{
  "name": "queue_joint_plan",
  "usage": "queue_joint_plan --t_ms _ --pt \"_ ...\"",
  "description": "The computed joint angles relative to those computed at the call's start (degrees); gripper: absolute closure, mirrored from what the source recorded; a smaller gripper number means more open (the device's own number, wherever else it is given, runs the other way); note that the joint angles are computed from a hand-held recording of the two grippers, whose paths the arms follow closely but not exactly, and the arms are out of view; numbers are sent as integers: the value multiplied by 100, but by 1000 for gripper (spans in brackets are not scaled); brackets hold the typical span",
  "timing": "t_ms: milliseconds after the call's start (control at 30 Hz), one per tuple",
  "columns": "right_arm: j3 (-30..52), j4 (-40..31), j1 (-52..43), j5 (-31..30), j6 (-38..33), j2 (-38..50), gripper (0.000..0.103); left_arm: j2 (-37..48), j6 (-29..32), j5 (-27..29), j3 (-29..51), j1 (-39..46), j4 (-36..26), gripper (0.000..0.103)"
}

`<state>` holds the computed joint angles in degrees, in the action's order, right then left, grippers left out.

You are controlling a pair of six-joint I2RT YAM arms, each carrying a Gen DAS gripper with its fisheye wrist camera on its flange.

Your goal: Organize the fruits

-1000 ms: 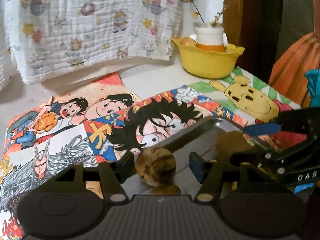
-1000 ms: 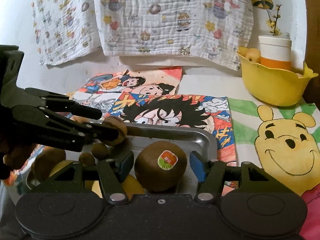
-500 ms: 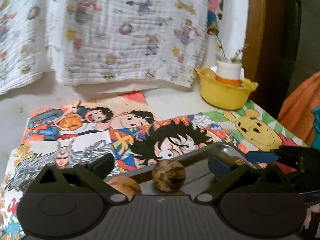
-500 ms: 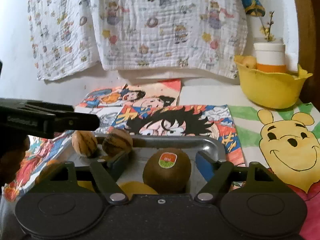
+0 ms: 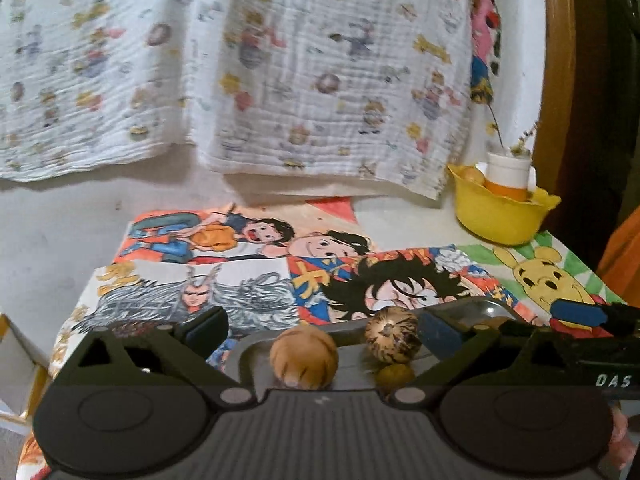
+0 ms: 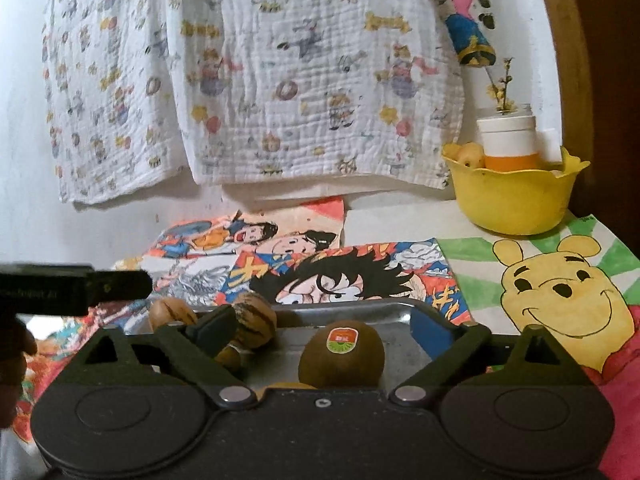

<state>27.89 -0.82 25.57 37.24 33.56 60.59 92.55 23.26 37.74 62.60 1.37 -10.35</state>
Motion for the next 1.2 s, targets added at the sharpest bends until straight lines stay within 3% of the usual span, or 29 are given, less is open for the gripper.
queue_joint_plan --t_ms 367,767,1067,1200 --pt "177 -300 722 999 289 -8 1 -90 -625 270 -19 440 -56 0" --pt "370 -813 1362 1889 763 24 1 -380 -659 3 -510 639 230 0" --pt "511 -1618 2039 2617 1492 78 1 -997 -524 135 -1279 907 570 0" --pt "685 -2370 2414 2848 2057 135 1 -1295 -253 269 -1563 1049 488 0"
